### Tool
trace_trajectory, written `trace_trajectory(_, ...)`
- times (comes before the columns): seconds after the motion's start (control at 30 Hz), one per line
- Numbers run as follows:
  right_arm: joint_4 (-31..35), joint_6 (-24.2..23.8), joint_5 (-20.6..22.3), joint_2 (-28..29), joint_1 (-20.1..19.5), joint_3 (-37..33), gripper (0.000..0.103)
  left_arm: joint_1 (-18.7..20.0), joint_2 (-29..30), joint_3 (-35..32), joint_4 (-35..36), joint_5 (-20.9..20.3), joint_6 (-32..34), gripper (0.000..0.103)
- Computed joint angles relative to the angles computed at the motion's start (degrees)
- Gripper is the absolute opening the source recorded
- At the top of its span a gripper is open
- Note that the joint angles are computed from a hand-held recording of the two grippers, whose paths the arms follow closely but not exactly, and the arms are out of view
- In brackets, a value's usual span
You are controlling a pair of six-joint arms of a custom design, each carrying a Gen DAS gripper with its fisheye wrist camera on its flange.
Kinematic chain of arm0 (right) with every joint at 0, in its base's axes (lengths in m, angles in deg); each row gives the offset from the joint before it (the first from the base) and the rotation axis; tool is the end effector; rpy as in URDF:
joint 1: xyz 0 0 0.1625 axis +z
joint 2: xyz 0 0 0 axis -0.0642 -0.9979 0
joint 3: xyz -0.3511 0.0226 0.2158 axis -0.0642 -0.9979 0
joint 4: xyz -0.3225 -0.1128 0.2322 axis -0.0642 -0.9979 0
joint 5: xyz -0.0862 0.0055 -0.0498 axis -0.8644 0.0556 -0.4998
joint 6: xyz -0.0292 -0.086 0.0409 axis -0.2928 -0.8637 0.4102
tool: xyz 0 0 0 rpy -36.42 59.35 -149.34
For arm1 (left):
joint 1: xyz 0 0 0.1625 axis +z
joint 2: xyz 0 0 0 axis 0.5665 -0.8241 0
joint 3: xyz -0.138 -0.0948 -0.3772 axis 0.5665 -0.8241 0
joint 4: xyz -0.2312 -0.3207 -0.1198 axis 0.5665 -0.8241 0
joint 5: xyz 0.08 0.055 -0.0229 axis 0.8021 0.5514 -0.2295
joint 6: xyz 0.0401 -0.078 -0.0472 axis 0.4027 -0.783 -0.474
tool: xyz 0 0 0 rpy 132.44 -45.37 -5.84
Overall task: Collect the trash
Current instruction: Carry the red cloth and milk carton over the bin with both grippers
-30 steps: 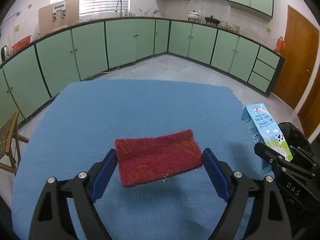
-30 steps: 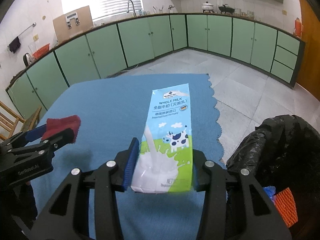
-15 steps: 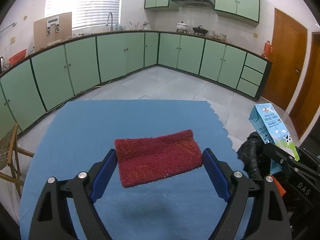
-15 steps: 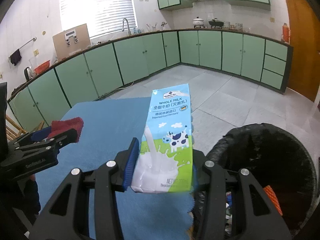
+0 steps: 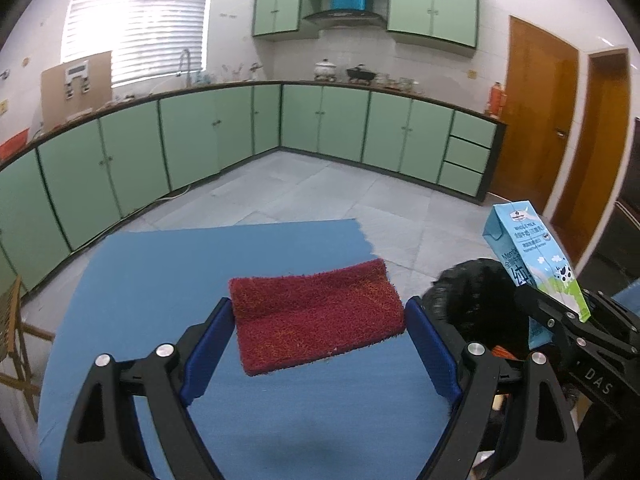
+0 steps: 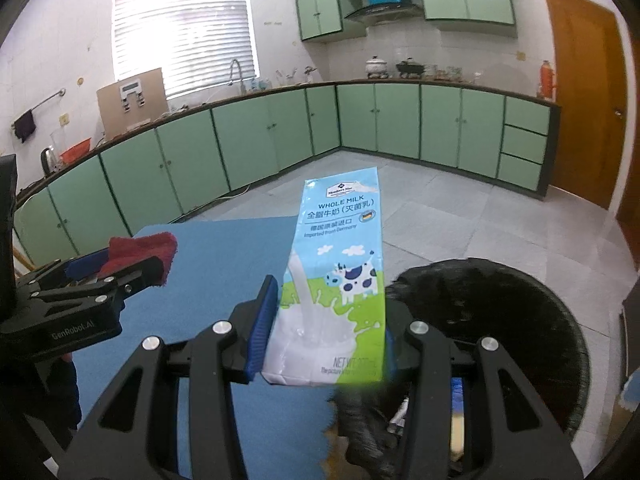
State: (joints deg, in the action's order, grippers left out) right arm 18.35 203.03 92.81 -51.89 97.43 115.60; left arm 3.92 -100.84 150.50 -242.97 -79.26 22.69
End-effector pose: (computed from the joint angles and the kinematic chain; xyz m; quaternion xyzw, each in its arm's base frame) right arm 0.1102 -0.4302 0.2689 0.0857 -0.8084 0.4751 0.3369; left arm -0.3569 -0.5348 0.0129 0.3403 0.8528 -0.3359 0.2100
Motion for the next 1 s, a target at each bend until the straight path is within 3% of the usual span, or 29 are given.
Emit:
trace_trajectory(0.23,-1.7,0.1,1.1,-8.4,-3.2,5.4,0.043,-1.9,2.8,-1.8,-0.5,-3.2,1.1,0.085)
trace_trajectory(0.53,-3.0,-1.2,-0.2,-17.8,-10.3,10.6,0.043,-3.6,8.6,-6.6,0.1,-8.6,2.8,0.084)
trace_trajectory(0.7,-2.3,-1.1,-3.5,-22.0,-15.8,12.6,0.043,-4.4,12.1,-9.9,0.6,-11.8,3.5,0.085)
trace_trajectory(1.0,-1.1,-0.4,-9.8,-24.5,-25.5,13.7,0.043,-4.5,18.9,-17.2,3.1,-15.3,5.5,0.085)
